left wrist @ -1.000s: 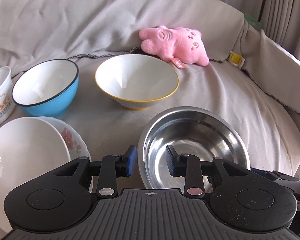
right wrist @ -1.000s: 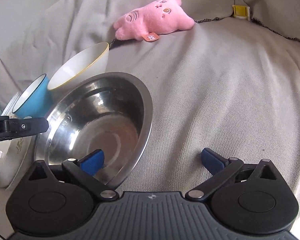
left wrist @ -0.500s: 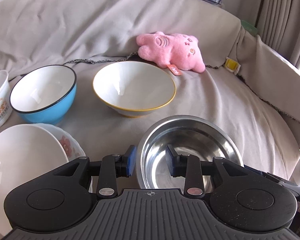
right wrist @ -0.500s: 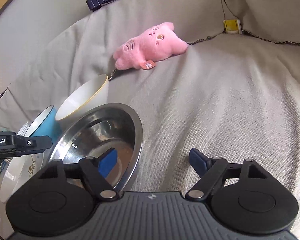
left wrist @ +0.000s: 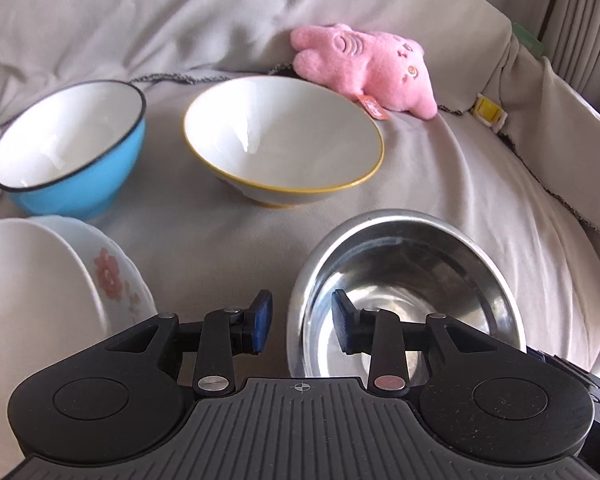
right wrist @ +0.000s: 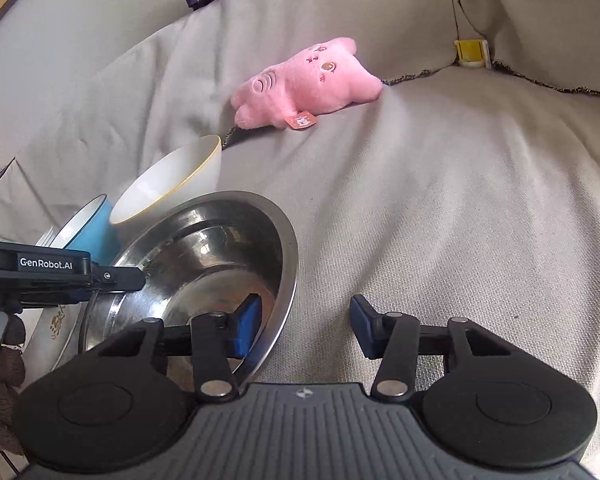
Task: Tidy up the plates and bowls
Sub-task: 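Grasp the steel bowl rim with the left tool and lift it, then lower the steel bowl into the white bowl on the plate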
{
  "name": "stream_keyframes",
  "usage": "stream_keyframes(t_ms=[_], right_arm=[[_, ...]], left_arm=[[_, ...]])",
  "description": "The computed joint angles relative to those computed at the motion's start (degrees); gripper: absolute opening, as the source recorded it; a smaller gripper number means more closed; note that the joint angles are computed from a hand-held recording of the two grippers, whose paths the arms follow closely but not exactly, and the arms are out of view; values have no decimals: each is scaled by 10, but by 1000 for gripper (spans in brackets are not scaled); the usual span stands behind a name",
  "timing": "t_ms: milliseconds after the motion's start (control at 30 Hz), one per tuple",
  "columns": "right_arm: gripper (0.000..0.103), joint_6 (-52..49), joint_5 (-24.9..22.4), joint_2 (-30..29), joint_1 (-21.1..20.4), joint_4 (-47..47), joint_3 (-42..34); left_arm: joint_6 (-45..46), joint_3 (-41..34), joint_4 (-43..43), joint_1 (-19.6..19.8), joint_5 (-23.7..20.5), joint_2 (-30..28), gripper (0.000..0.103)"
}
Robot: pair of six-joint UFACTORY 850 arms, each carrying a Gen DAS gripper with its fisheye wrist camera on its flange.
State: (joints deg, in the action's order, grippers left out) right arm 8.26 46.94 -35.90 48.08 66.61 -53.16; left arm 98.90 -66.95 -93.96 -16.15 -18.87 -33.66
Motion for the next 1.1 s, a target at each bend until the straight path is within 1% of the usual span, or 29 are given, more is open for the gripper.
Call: stream_keyframes(t_ms=[67, 167, 267, 333, 367, 433, 500, 567, 633, 667, 700, 733, 833, 933, 1000, 1100], right_arm=[[44, 10, -1, 3, -1, -11, 4], [35, 33, 3, 8, -3, -24, 13], [34, 62, -2, 12, -8, -34, 21], [34, 70, -7, 12, -10, -37, 22], [34, 69, -9, 12, -9, -36, 21], [34, 59, -14, 10, -9, -29, 17], [33, 51, -14, 9, -8, -24, 15], [29, 47, -16, 8, -8, -21, 13], [25, 47, -17, 8, -7, -22, 12], [24, 41, -15, 9, -5, -12, 11], [24, 33, -16, 11, -3, -1, 9], [24, 24, -15, 14, 1, 13, 9], [24, -3, 0, 23, 20, 54, 5], [24, -44, 6, 31, 33, 83, -9], [24, -79, 10, 33, 39, 98, -26], [24, -145, 3, 30, 44, 120, -71]], left_arm=[[-78, -8, 80, 0, -18, -7, 36], [-79, 1, 92, -4, -21, -1, 36], [-131, -2, 154, -2, -59, -3, 35], [-150, -4, 180, -6, -70, -7, 34], [-157, -4, 188, -9, -69, -8, 34], [-161, -3, 193, -19, -49, -12, 31], [-116, 5, 157, -25, -36, -8, 31], [-109, 7, 159, -29, -30, -4, 31], [-139, 6, 186, -27, -38, -2, 30], [-174, 6, 210, -25, -41, 0, 26], [-190, 7, 216, -22, -47, 2, 24], [-181, 13, 203, -18, -54, 7, 24], [-69, 44, 102, -8, -61, 33, 24], [6, 70, 48, 9, -67, 65, 24], [28, 79, 43, 27, -78, 83, 24], [10, 81, 83, 63, -96, 104, 24]])
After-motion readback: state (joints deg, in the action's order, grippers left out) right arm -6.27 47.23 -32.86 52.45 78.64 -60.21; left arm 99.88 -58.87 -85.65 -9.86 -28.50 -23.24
